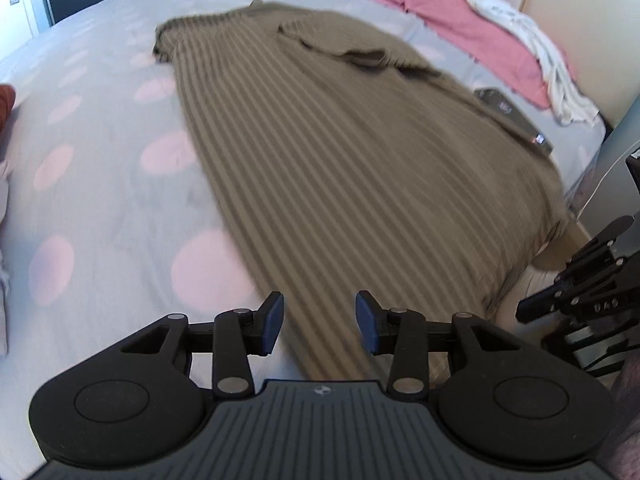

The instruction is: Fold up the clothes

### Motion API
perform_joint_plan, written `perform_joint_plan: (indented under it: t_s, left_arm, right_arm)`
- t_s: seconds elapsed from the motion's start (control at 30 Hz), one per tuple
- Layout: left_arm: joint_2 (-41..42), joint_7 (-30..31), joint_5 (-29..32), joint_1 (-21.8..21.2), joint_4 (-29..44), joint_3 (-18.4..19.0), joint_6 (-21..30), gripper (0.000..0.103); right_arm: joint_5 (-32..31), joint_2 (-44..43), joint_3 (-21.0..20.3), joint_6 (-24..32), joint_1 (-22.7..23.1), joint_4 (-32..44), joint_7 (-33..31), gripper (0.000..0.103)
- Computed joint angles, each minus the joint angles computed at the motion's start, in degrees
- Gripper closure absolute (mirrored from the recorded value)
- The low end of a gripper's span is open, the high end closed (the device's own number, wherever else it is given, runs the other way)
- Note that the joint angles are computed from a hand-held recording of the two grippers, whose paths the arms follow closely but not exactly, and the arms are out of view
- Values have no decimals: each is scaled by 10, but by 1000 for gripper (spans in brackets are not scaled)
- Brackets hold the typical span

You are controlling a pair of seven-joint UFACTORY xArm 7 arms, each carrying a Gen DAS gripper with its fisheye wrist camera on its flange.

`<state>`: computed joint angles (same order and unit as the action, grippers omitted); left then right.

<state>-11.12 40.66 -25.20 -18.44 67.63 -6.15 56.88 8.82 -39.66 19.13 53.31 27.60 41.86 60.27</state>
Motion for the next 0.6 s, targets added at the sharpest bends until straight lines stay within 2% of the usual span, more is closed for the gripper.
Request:
perform_joint_plan:
  t_s: [0.07, 0.13, 0.23, 0.37, 0.47, 0.6]
  left_arm:
    - [10, -4, -9, -5, 16, -4, 3, 65]
    - [21, -8, -18, -9, 31, -8, 4, 64]
    - [37, -13, -27, -15, 53, -15, 5, 64]
    - [57, -21, -17, -26, 76, -30, 4, 64]
    - [77, -35, -5, -33, 97, -39, 6, 64]
    - [109, -57, 20, -42, 138, -51, 15, 64]
  right_arm:
    - [-21, -29, -11, 44, -5, 7, -20, 90]
    - [-43, -69, -23, 104, -12, 9, -48, 74]
    - [-50, -136, -41, 190, -32, -2, -75, 74]
    - [-40, -245, -63, 267, -72, -47, -73, 74]
    - [-31, -294, -71, 285, -95, -75, -85, 74]
    - [-23, -300, -72, 276, -106, -95, -125, 74]
